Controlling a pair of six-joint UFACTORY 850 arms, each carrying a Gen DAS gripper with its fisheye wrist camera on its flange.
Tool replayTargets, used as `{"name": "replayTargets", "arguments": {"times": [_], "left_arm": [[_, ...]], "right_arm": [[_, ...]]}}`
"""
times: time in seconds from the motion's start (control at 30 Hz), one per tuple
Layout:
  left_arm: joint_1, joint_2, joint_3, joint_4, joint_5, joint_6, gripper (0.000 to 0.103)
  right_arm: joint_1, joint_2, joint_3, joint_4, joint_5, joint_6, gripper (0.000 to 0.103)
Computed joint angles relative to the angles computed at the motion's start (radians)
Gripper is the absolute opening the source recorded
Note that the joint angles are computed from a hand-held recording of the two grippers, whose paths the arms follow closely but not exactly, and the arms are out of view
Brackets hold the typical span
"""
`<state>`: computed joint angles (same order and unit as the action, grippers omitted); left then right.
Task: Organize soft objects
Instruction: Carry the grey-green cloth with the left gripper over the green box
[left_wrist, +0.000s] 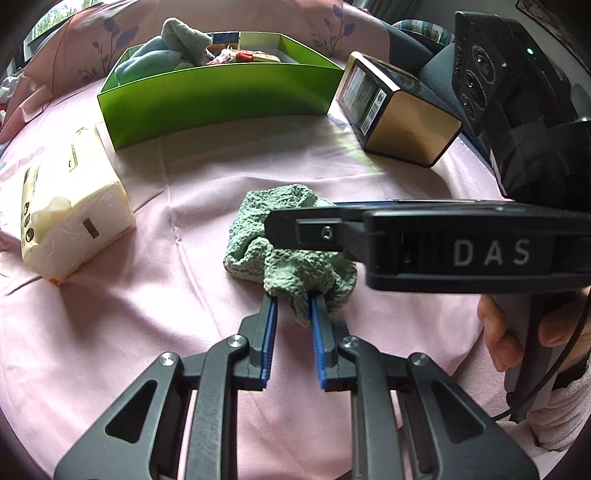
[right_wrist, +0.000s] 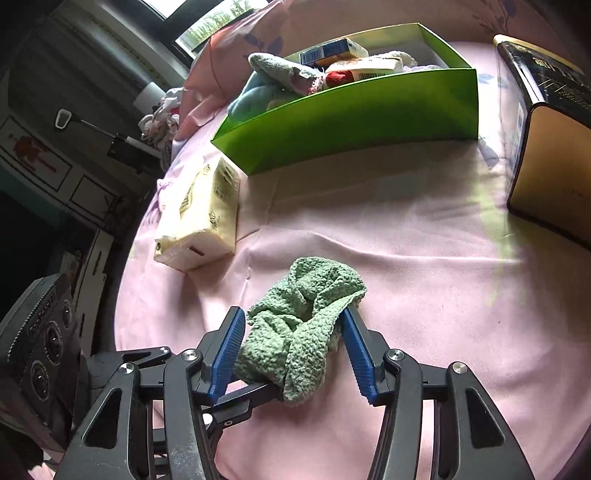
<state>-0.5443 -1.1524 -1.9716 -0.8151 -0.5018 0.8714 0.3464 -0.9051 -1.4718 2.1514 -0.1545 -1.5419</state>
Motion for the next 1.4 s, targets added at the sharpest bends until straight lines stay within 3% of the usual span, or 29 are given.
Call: {"name": "replayTargets", "arguments": {"times": [0.07, 0.13, 0.2, 0.3, 0.4, 0.77, 1.07, 1.4], "left_arm": [[0.002, -0.021, -0.03, 0.034, -0.022, -0.046, 0.016], [0.005, -0.036, -0.05, 0.03, -0.038, -0.056, 0.018], [0.006, -0.04, -0.055, 0.014, -0.038, -0.046, 0.019], [0.004, -0.043, -0.06, 0.015, -0.028, -0.044, 0.019], [0.0, -0.031, -0.044, -0.005, -0.011, -0.015, 0.014], [-0.012, 0.034, 0.027, -0.111, 0.06, 0.133, 0.014], [-0.015, 0.083, 0.072, -0.205, 0.083, 0.245, 0.014], [-0.025, 0.095, 0.05, -0.207, 0.104, 0.27, 0.014]], "right_arm": [[0.007, -0.022, -0.029, -0.113, 0.026, 0.09, 0.055], [0.014, -0.034, -0.041, -0.094, 0.029, 0.054, 0.053], [0.017, -0.039, -0.046, -0.116, 0.032, 0.059, 0.026], [0.01, -0.031, -0.028, -0.045, 0.002, -0.018, 0.015], [-0.002, -0.011, 0.006, 0.063, -0.065, -0.111, 0.014], [0.006, 0.083, 0.113, 0.471, -0.115, -0.513, 0.014], [0.008, 0.149, 0.181, 0.623, -0.178, -0.67, 0.014], [0.0, 0.197, 0.214, 0.708, -0.213, -0.769, 0.014]]}}
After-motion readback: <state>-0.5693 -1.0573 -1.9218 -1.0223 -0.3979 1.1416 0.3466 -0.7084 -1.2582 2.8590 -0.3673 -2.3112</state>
